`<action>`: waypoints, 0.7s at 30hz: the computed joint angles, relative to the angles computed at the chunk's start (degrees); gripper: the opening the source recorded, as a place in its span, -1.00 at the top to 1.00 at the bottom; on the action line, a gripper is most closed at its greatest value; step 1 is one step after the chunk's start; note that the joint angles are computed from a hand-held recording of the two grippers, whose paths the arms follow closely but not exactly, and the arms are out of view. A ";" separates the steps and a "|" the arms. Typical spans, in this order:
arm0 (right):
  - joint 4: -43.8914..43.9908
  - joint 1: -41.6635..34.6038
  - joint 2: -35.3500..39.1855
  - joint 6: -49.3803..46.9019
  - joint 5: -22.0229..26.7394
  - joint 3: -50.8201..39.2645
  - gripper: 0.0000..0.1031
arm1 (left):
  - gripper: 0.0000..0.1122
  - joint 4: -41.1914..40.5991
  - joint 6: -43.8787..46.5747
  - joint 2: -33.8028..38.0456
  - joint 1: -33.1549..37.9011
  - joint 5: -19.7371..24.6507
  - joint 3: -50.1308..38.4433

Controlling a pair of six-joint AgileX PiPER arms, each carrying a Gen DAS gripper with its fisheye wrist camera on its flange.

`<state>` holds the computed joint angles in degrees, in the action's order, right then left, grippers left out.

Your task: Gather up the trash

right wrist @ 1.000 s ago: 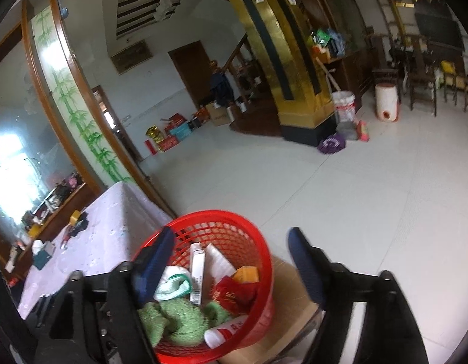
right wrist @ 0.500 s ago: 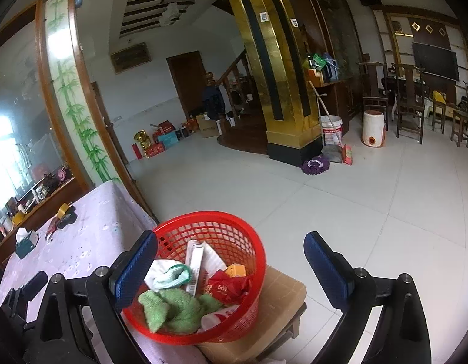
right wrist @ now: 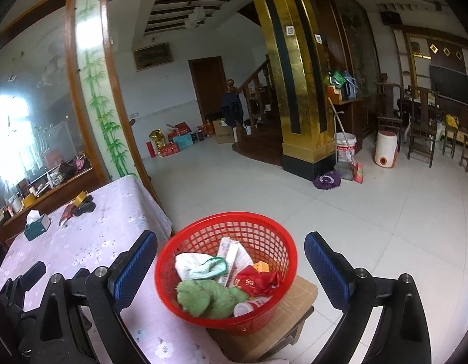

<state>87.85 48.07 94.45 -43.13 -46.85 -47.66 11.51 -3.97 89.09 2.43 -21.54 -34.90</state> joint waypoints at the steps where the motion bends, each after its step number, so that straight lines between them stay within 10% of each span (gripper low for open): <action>1: 0.53 0.88 0.13 -0.59 -0.66 -0.33 -0.94 | -0.69 2.04 -1.85 -0.68 1.12 -0.28 0.58; 21: 5.75 10.63 3.99 -7.44 -6.96 -6.83 -0.99 | -0.75 20.26 -16.81 -6.94 17.04 -4.31 5.76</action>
